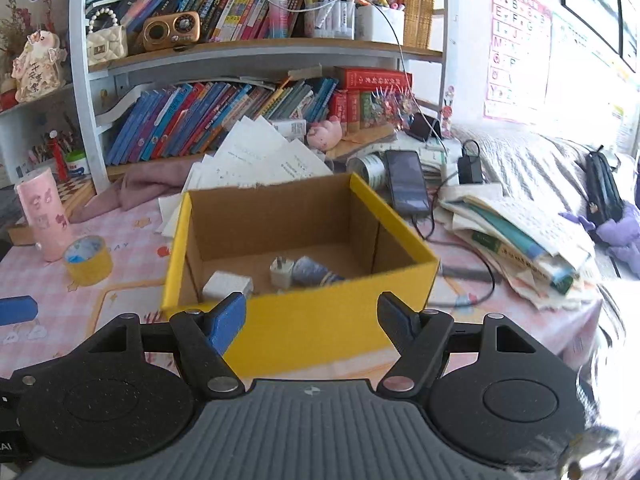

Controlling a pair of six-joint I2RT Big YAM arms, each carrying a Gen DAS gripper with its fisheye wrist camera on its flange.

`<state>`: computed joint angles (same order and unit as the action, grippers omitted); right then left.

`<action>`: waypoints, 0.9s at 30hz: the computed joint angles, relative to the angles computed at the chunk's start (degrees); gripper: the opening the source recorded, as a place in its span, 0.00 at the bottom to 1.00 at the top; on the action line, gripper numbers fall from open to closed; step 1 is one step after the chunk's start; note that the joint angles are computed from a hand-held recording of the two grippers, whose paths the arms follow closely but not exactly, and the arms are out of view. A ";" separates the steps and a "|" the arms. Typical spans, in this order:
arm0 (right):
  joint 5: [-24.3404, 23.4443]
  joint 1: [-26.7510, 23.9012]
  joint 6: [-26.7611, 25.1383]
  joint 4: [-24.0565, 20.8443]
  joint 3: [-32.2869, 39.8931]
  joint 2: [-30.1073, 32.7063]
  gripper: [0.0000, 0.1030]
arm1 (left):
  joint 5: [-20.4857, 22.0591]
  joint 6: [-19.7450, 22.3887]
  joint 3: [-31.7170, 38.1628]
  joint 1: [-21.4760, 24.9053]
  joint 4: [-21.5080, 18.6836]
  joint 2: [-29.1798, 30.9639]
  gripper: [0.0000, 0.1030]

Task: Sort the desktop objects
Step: 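Withdraw both open tools from the box back over the table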

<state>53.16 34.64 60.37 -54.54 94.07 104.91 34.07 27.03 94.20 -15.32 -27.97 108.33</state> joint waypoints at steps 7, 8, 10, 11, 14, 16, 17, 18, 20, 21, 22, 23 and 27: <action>0.97 3.53 8.74 -9.93 5.45 4.60 0.69 | -0.42 2.18 -2.26 2.67 -1.10 -1.10 0.82; 1.38 4.01 9.96 -11.33 6.26 5.28 0.69 | -0.74 2.18 -2.75 2.96 -0.70 -1.32 0.83; 2.01 4.75 11.51 -13.40 7.70 6.52 0.69 | -1.08 2.20 -3.67 3.63 -0.02 -1.73 0.88; 1.81 4.98 11.79 -14.04 8.42 7.11 0.69 | -1.07 2.34 -3.81 3.92 -0.04 -1.75 0.88; -0.45 5.23 10.71 -13.21 9.58 8.06 0.69 | -0.89 3.03 -3.85 4.76 -1.02 -1.69 0.89; -1.74 5.39 9.48 -12.31 10.20 8.56 0.70 | -0.98 3.51 -3.83 5.18 -1.64 -1.66 0.89; -2.28 5.53 8.84 -11.87 10.54 8.84 0.73 | -1.07 3.71 -3.81 5.36 -1.96 -1.62 0.89; -2.81 5.62 8.12 -11.37 10.87 9.10 0.74 | -1.23 3.86 -3.76 5.49 -2.29 -1.58 0.89; -3.84 5.72 6.54 -10.37 11.46 9.52 0.77 | -1.62 4.04 -3.65 5.78 -2.80 -1.50 0.89; -4.21 5.78 5.71 -9.82 11.65 9.63 0.78 | -1.75 4.05 -3.77 5.93 -2.83 -1.57 0.89; -4.44 5.86 5.02 -9.30 11.84 9.76 0.81 | -1.84 4.05 -3.91 6.11 -2.88 -1.64 0.89; -4.65 5.93 4.43 -8.78 12.01 9.91 0.82 | -2.02 4.05 -3.84 6.24 -3.11 -1.58 0.90; -6.73 5.77 2.59 -6.86 12.59 10.46 0.83 | -2.94 3.81 -3.56 6.62 -3.56 -1.36 0.90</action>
